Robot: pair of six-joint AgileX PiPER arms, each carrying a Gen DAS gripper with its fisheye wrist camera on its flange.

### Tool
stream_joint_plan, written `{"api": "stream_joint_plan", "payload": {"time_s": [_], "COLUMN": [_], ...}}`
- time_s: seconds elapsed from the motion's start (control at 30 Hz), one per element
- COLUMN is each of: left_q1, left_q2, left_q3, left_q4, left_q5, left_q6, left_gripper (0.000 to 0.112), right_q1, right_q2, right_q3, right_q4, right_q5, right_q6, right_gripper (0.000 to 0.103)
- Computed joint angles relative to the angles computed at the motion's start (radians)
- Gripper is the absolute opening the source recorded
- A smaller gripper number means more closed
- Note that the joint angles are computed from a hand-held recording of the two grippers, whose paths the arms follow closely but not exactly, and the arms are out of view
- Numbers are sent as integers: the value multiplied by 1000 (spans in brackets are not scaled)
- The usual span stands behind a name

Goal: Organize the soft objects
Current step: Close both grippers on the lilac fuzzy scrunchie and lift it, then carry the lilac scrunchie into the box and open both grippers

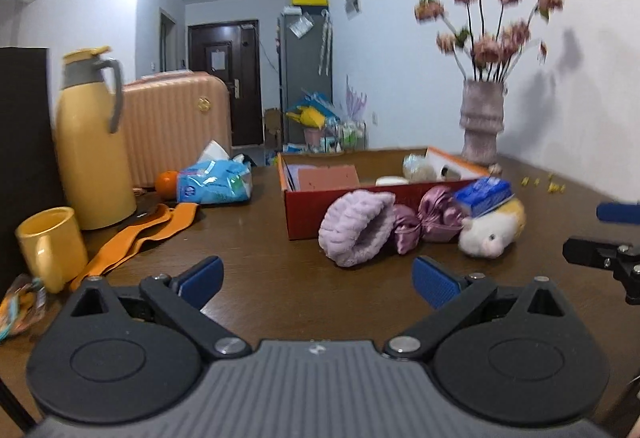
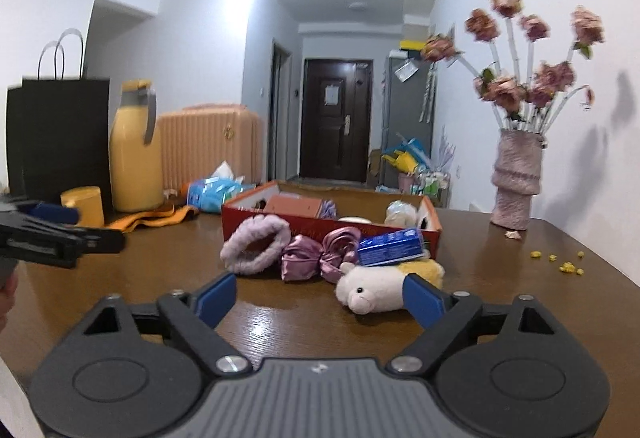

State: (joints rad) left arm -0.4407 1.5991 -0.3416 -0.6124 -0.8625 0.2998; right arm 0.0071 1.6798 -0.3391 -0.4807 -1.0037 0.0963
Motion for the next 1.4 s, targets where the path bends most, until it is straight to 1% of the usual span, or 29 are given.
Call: {"api": "stream_joint_plan", "payload": {"time_s": [0.03, 0.1, 0.13, 0.17, 0.2, 0.23, 0.27, 0.33, 0.4, 0.43, 0.5, 0.53, 0.57, 0.6, 0.67, 0.7, 0.77, 0.8, 0.83, 0.87, 0.9, 0.97, 1.03, 1.1, 1.17, 1.23, 1.27, 1.3, 1.4], "left_q1": [21, 86, 117, 142, 167, 188, 211, 250, 279, 296, 329, 343, 357, 366, 384, 387, 387, 388, 392, 399, 395, 369, 337, 300, 260, 218, 195, 169, 139], "left_q2": [43, 131, 170, 208, 246, 282, 318, 368, 404, 416, 439, 450, 461, 470, 469, 465, 453, 437, 413, 377, 340, 255, 175, 105, 44, -4, -18, -35, -57], "left_q3": [-36, -118, -166, -225, -285, -343, -407, -493, -558, -583, -626, -646, -662, -677, -678, -671, -656, -647, -625, -585, -547, -445, -347, -271, -200, -159, -143, -126, -94], "left_q4": [34, 170, 226, 259, 281, 301, 318, 387, 456, 509, 645, 712, 779, 825, 928, 927, 886, 870, 879, 904, 894, 824, 796, 798, 784, 782, 752, 720, 701], "left_q5": [2, 21, 49, 93, 143, 193, 252, 325, 383, 406, 454, 477, 492, 503, 488, 476, 470, 482, 481, 456, 434, 371, 333, 338, 336, 374, 389, 415, 454], "left_q6": [-1, -39, -58, -68, -76, -89, -105, -168, -238, -296, -452, -527, -599, -655, -759, -761, -727, -729, -760, -801, -802, -731, -707, -716, -712, -719, -699, -676, -706], "left_gripper": [97, 91, 86, 78, 74, 67, 62, 61, 61, 61, 56, 54, 53, 49, 28, 27, 20, 19, 18, 17, 17, 16, 16, 15, 15, 15, 15, 15, 15], "right_q1": [27, 83, 111, 146, 168, 178, 192, 214, 227, 234, 249, 256, 262, 264, 261, 255, 246, 246, 248, 246, 239, 217, 174, 129, 94, 55, 36, 23, -6], "right_q2": [13, 57, 81, 111, 141, 171, 204, 265, 328, 356, 412, 438, 463, 482, 513, 516, 511, 502, 482, 463, 432, 365, 296, 237, 178, 131, 110, 91, 55], "right_q3": [-31, -125, -176, -243, -304, -359, -432, -556, -688, -748, -857, -910, -960, -990, -1033, -1035, -1021, -1010, -979, -945, -889, -779, -666, -558, -448, -372, -340, -309, -234], "right_q4": [21, 63, 89, 132, 151, 144, 134, 92, -20, -74, -148, -185, -240, -268, -357, -398, -461, -486, -475, -450, -414, -368, -402, -449, -462, -531, -567, -578, -591], "right_q5": [30, 97, 138, 192, 235, 265, 314, 388, 477, 521, 588, 623, 653, 661, 643, 617, 573, 564, 556, 538, 509, 459, 399, 350, 333, 321, 314, 313, 305], "right_q6": [-11, -47, -70, -103, -121, -119, -109, -83, 9, 58, 133, 181, 243, 271, 364, 412, 484, 514, 511, 493, 466, 462, 565, 650, 652, 733, 772, 779, 800], "right_gripper": [86, 84, 79, 75, 69, 64, 63, 63, 60, 59, 55, 50, 47, 46, 35, 30, 8, 8, 8, 8, 7, 7, 7, 7, 7, 7, 7, 7, 7]}}
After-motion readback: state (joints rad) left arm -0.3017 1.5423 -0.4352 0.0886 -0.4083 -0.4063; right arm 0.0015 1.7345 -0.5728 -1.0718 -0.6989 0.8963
